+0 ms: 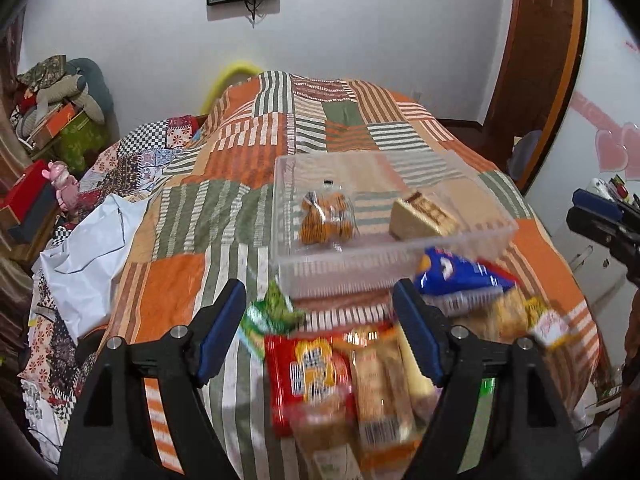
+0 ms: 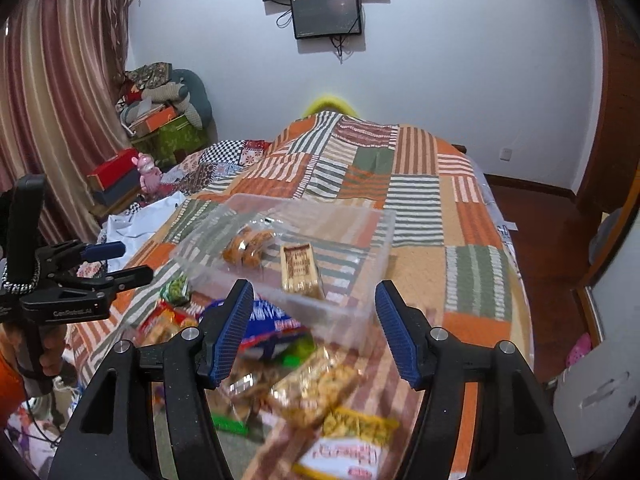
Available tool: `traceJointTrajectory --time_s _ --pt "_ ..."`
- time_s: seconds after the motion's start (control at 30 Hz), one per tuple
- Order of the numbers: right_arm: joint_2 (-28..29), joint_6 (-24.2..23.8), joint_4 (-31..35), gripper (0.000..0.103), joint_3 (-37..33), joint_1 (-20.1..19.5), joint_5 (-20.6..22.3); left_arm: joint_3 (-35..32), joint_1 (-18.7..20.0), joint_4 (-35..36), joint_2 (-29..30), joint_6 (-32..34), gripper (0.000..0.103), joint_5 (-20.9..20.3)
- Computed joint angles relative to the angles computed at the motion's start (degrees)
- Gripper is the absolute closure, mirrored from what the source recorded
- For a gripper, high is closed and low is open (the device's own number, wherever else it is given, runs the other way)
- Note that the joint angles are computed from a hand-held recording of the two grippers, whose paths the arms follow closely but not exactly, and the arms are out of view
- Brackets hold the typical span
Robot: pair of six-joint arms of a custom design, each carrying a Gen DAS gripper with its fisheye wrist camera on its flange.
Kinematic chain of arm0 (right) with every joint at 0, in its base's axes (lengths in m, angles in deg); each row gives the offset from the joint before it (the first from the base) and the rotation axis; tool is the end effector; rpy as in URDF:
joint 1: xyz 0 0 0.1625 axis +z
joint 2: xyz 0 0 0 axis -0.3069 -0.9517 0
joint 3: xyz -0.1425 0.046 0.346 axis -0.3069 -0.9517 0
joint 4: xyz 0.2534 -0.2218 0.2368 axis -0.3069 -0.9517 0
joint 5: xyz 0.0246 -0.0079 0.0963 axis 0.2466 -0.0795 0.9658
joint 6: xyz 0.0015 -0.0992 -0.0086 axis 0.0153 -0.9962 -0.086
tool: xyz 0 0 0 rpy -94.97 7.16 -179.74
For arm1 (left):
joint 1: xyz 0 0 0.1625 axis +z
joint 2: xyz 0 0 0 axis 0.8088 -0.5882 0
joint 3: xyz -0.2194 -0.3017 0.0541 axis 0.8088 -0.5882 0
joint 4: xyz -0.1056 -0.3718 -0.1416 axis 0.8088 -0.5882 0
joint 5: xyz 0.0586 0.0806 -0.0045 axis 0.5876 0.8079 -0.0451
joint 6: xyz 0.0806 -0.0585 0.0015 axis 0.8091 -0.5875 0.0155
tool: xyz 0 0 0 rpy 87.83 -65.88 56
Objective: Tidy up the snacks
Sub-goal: 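Grasp biscuit tube with left tool while right tool grasps yellow-white snack bag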
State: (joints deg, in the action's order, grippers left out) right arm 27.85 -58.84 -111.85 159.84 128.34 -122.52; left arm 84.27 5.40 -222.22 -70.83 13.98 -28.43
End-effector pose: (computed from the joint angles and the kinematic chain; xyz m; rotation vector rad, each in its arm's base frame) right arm 0.3494 -0.6200 0.0863 1.2673 -2.4616 0.6652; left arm -0.0663 -0.5440 0.3209 0.0829 2.1452 -0.9676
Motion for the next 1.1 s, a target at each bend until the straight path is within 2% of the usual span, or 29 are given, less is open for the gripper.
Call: traceJointTrajectory --time_s 0.33,0.57,0.67,0.77,1.1 --pt "-4.27 0.49 -4.86 0.042 8.62 -2.12 -1.52 10.33 -2.95 5.20 -6.92 -8.96 0.027 -0.53" --pt "-5.91 2.25 -6.94 0.041 13.28 -4.19 -3.42 14.98 -3.27 7.74 -10.01 -14.73 0.027 -0.98" --pt "-5.86 2.49 -5.69 0.041 13.27 -4.60 -3.83 16.42 -3.85 7.18 -10.14 -16.26 0.027 0.04" --pt "-5.30 2.37 -4.94 0.041 12.80 -4.79 -4.45 17.40 -3.83 5.82 -10.13 -16.58 0.027 -1.09" --pt "-4.34 3.84 -1.78 0.041 12.19 -5.97 -6.04 18.86 -3.26 7.72 -9.82 -17.97 0.027 -1.64"
